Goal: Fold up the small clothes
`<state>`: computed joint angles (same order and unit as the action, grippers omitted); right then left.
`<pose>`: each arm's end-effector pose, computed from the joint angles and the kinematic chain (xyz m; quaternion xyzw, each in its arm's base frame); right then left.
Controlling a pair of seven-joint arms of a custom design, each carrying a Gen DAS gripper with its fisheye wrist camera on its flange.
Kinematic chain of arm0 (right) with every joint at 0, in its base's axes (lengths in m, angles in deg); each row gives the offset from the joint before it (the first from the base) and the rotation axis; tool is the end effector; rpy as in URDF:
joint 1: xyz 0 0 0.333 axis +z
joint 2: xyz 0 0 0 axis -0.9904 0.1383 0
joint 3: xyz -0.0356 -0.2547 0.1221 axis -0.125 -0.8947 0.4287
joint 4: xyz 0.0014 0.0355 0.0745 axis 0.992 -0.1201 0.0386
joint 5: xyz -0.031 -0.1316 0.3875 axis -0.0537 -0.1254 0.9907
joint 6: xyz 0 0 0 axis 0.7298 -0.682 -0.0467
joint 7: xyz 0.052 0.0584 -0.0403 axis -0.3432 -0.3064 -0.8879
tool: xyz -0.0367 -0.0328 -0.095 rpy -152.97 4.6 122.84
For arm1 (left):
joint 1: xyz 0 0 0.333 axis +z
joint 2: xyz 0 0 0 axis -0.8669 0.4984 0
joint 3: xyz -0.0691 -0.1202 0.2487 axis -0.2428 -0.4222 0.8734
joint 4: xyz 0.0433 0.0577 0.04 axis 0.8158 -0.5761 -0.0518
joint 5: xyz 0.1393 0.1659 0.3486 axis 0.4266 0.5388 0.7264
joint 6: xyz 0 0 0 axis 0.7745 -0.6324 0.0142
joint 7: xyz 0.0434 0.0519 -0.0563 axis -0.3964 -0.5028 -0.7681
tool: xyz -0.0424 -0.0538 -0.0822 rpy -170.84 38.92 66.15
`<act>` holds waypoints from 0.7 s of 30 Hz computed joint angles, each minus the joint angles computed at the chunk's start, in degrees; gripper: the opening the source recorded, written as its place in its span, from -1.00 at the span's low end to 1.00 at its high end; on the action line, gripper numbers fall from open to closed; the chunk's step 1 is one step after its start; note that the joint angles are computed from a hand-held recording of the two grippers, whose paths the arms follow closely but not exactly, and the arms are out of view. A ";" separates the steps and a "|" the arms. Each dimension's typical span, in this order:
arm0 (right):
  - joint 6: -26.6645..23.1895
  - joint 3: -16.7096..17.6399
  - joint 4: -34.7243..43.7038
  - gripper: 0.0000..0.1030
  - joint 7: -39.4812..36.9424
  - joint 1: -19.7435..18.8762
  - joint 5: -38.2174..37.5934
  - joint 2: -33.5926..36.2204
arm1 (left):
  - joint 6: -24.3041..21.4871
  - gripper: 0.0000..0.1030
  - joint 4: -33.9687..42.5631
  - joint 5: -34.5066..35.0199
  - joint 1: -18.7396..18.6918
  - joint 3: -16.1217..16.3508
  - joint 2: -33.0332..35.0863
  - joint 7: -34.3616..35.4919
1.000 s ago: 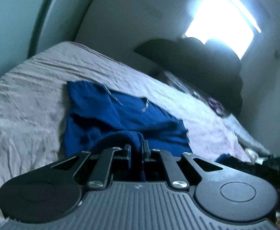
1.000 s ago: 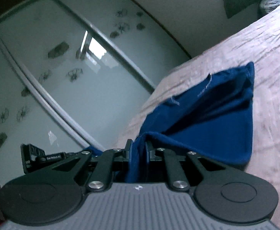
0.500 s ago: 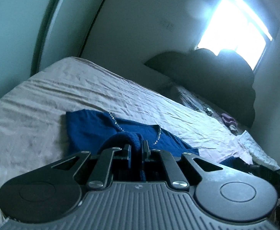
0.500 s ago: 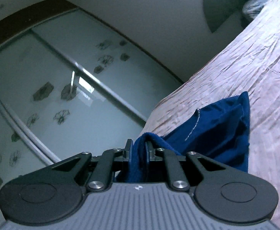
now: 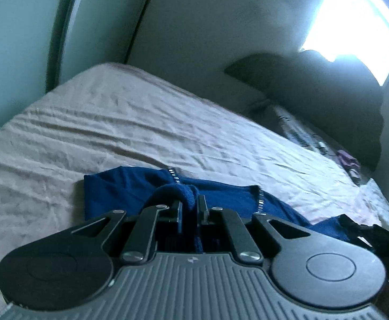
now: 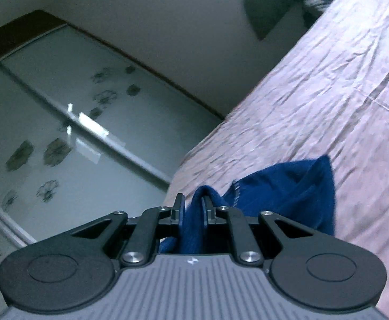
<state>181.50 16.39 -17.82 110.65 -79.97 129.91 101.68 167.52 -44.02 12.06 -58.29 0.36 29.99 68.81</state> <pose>0.7408 0.2008 0.4001 -0.5053 0.5656 0.1344 0.6377 0.6181 -0.0503 0.5139 -0.7464 0.4868 -0.3915 0.2294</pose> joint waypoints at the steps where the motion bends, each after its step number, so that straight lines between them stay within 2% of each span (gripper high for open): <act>1: 0.83 -0.66 2.72 -0.76 2.04 0.93 -1.45 2.15 | -0.77 -0.83 1.92 0.06 0.18 0.22 2.06 -0.85; 3: 1.84 -1.44 9.05 -0.76 7.52 2.36 -5.68 7.13 | -2.31 -0.83 5.15 -4.51 1.49 -0.88 5.54 2.29; 6: 3.30 -4.29 17.09 -0.72 17.99 5.64 -15.77 13.20 | -5.12 -0.82 9.76 -5.14 3.17 -1.97 10.63 1.96; 8: 4.47 -4.42 17.04 -0.71 19.70 6.03 -19.05 13.33 | -6.03 -0.81 11.05 -5.33 4.21 -2.80 12.20 2.18; 10: 5.24 -2.29 13.36 -0.68 15.86 4.43 -19.25 10.84 | -5.20 -0.76 10.50 -7.41 5.91 -4.53 12.19 4.54; 11: 6.13 -1.33 11.51 -0.46 13.42 3.87 -19.60 9.44 | -4.78 -0.60 10.06 -8.12 6.52 -5.13 11.94 5.76; 12: 7.14 -0.58 9.01 -0.04 10.78 3.37 -20.13 7.51 | -4.77 -0.59 9.66 -8.32 6.71 -5.27 11.54 6.08; 14: 8.96 1.31 3.79 0.53 2.86 2.12 -18.93 3.40 | -4.83 -0.58 9.15 -9.97 7.38 -5.96 11.00 7.77; 16: 5.77 1.71 0.55 0.54 -1.74 1.07 -18.45 0.42 | -4.96 -0.52 8.86 -10.71 7.32 -6.04 10.60 8.42; 17: 3.92 1.44 -0.65 0.54 -1.99 0.86 -18.23 -0.69 | -4.73 -0.42 8.38 -12.39 7.72 -6.58 10.21 9.54; 19: 1.31 -0.01 -2.31 0.54 0.11 1.38 -18.76 -2.19 | -3.85 -0.19 6.83 -17.42 8.75 -8.11 8.90 13.07; 21: 0.09 -1.65 -2.39 0.54 2.72 2.73 -20.58 -2.40 | -2.82 0.16 5.06 -20.43 8.44 -8.19 7.56 14.64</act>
